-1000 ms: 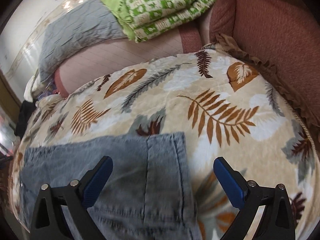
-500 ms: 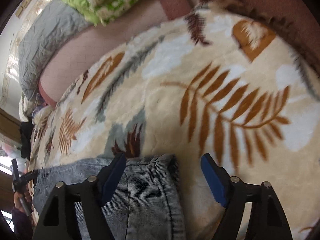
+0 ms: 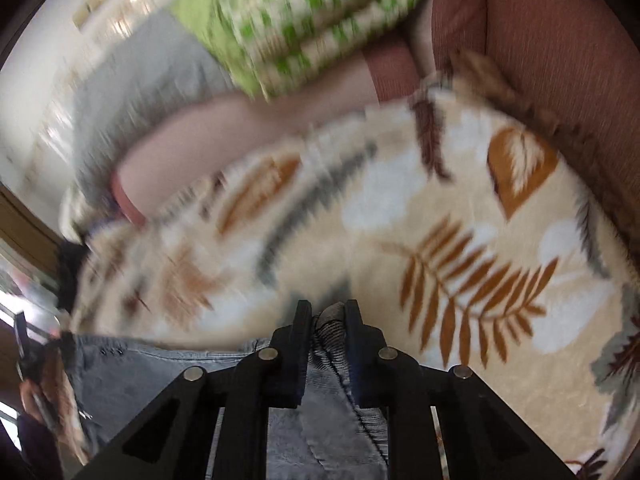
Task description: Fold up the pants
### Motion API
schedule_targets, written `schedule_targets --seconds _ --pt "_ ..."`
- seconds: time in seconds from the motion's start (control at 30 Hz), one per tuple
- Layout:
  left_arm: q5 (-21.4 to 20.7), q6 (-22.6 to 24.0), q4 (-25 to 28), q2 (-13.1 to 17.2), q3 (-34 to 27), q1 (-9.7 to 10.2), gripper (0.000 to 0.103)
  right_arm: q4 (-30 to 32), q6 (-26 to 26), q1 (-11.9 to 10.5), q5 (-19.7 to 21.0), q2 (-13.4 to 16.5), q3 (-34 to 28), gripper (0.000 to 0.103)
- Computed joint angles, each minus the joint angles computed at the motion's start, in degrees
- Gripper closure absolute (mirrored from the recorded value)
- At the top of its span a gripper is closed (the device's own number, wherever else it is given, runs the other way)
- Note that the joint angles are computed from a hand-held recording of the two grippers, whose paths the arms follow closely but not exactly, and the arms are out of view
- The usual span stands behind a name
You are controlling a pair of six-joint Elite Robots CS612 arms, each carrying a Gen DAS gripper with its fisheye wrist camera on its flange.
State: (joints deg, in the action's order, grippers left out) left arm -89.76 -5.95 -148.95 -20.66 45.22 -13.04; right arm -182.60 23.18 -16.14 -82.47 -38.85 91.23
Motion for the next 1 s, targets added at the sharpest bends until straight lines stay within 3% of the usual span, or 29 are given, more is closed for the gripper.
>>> schedule_targets --seconds 0.17,0.4,0.5,0.63,0.73,0.77,0.87,1.0 --pt "-3.5 1.1 -17.3 -8.8 16.6 1.4 0.089 -11.6 0.5 0.7 -1.2 -3.1 5.7 0.086" --pt "-4.1 4.1 -28.8 -17.3 38.6 3.22 0.089 -20.6 0.3 0.6 2.7 -5.9 19.8 0.086" --pt "-3.4 5.8 -30.3 -19.2 46.1 3.56 0.089 -22.7 -0.9 0.9 2.4 -6.2 25.3 0.086" --pt "-2.3 6.5 -29.3 -18.7 50.5 3.39 0.088 -25.3 0.5 -0.1 4.7 -5.0 31.1 0.086" --pt "3.5 7.7 -33.6 -18.2 52.5 2.0 0.081 -24.8 0.9 -1.1 7.8 -3.5 32.7 0.085" --pt "6.1 7.8 -33.5 -18.4 52.8 1.39 0.077 -23.9 0.9 -1.2 8.0 -3.3 32.8 0.081" --pt "7.3 7.9 -33.9 -19.6 54.3 1.3 0.073 -21.1 0.7 -0.5 3.9 -4.3 33.0 0.043" --pt "8.7 6.3 -36.2 -21.5 57.1 1.71 0.068 -27.0 0.8 -0.6 2.5 -5.1 33.6 0.042"
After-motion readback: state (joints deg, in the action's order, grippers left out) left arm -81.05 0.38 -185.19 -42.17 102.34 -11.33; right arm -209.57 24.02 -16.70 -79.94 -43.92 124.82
